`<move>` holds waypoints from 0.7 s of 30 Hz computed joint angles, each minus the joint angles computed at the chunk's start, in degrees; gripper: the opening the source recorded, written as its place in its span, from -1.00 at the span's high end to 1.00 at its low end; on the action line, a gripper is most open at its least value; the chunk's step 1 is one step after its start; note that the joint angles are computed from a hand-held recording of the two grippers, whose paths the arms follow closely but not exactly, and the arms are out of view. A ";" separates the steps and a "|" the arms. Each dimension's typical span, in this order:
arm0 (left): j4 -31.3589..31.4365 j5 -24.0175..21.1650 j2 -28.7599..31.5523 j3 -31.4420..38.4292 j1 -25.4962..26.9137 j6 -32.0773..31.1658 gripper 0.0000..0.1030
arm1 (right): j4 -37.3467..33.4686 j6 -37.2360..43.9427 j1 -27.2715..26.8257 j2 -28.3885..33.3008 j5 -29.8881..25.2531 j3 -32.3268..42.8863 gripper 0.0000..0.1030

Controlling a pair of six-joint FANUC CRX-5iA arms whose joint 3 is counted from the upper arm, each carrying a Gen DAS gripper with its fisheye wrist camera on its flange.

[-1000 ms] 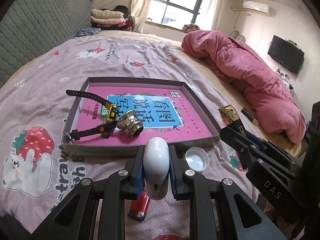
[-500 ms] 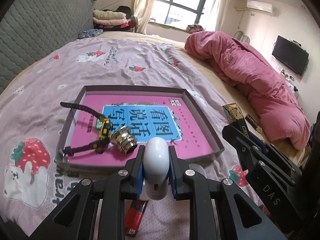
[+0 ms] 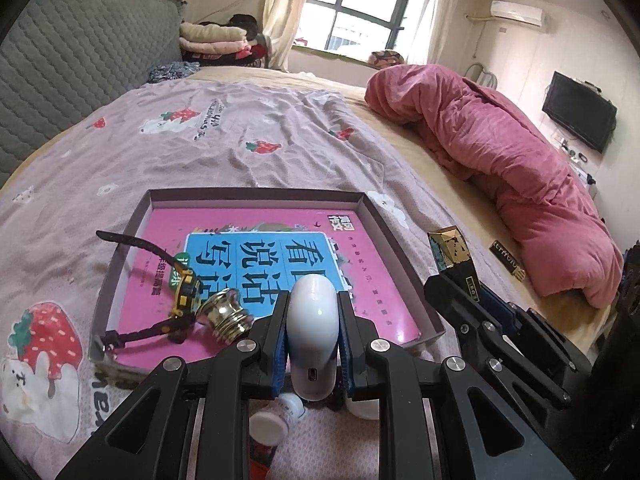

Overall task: Organize rigid objects
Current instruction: 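Carry the white case and black tube in both tools over the grey tray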

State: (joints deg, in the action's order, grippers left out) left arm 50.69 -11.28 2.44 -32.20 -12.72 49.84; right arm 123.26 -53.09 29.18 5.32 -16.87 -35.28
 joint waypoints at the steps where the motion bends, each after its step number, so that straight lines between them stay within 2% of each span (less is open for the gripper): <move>1: -0.21 0.08 0.30 0.25 -0.01 0.21 0.58 | -0.26 0.40 -0.02 0.24 0.05 0.17 0.55; 5: -2.68 -0.35 1.53 1.75 0.45 2.94 0.58 | -0.57 1.26 -0.37 1.14 0.61 0.66 0.55; 11: -11.26 -2.33 3.56 5.30 1.70 11.03 0.58 | 4.93 -1.64 -2.31 1.56 1.90 1.54 0.55; 13: -12.38 -2.20 3.98 5.91 1.60 11.93 0.58 | 4.92 -1.22 -2.21 1.76 1.55 1.57 0.55; 18: -13.26 -2.38 4.92 6.91 1.38 12.22 0.58 | -0.93 3.73 -0.71 3.07 0.61 1.66 0.55; 21: -15.33 -2.92 5.70 7.87 1.43 13.36 0.58 | -1.43 4.05 -0.86 3.43 1.07 1.95 0.55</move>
State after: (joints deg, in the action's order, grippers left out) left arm 35.36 -14.20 8.14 -24.33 -11.29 63.20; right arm 121.83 -49.04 28.31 8.75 -15.80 -33.34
